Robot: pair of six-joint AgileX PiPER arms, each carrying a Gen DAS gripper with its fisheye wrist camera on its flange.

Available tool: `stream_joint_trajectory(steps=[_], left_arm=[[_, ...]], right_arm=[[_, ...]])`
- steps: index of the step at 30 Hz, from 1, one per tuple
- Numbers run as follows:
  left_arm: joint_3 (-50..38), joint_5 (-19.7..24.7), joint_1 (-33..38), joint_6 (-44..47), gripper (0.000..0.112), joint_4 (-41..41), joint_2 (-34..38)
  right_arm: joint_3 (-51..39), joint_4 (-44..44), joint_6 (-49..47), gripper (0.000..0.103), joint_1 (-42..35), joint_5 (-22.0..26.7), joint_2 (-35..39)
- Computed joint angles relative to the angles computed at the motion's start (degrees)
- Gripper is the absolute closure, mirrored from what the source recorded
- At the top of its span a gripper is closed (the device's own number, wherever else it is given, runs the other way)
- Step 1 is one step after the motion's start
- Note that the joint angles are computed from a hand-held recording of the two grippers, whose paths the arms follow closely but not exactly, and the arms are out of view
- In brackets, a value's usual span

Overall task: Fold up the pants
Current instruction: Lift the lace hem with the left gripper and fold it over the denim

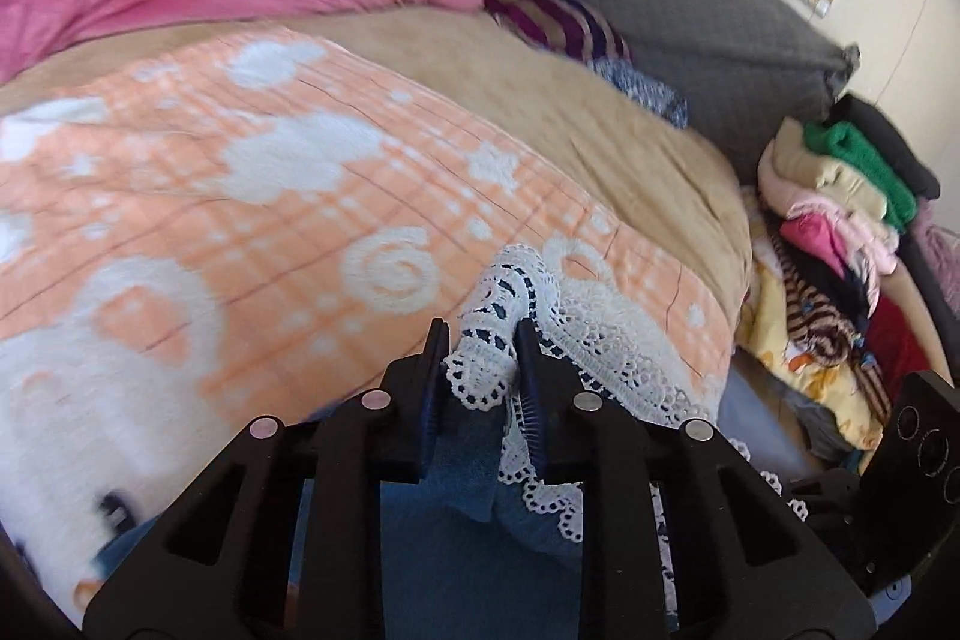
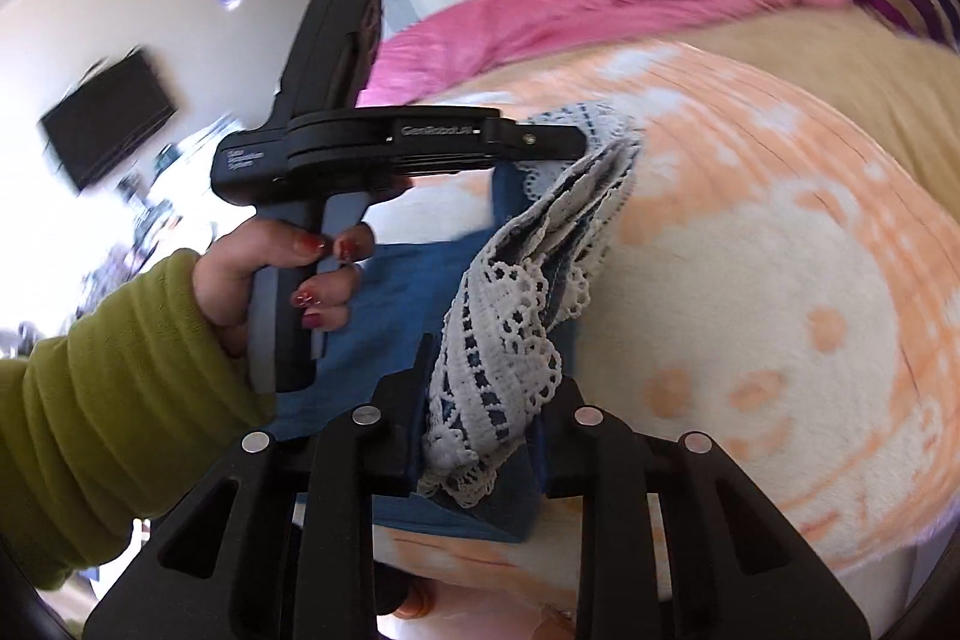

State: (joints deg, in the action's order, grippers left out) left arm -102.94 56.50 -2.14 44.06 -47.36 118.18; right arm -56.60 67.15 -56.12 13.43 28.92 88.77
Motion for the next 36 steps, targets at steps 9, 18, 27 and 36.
stream_joint_trajectory(steps=[9,18,27,36], left_arm=[[16.1,-4.8,11.2,3.6,0.095,0.0,-8.2],[27.5,-3.9,23.5,5.3,0.054,-5.5,-15.2],[42.6,-1.8,32.0,11.5,0.042,-11.0,-24.6],[54.8,-1.3,31.4,8.7,0.038,-8.6,-33.0]], right_arm=[[-10.9,-32.7,28.2,0.078,17.1,-5.7,9.4],[-17.2,-61.1,49.1,0.058,29.2,-5.0,16.8],[-12.9,-30.6,20.8,0.038,19.8,2.1,9.5],[-45.2,-44.0,39.3,0.030,10.9,18.5,24.1]])
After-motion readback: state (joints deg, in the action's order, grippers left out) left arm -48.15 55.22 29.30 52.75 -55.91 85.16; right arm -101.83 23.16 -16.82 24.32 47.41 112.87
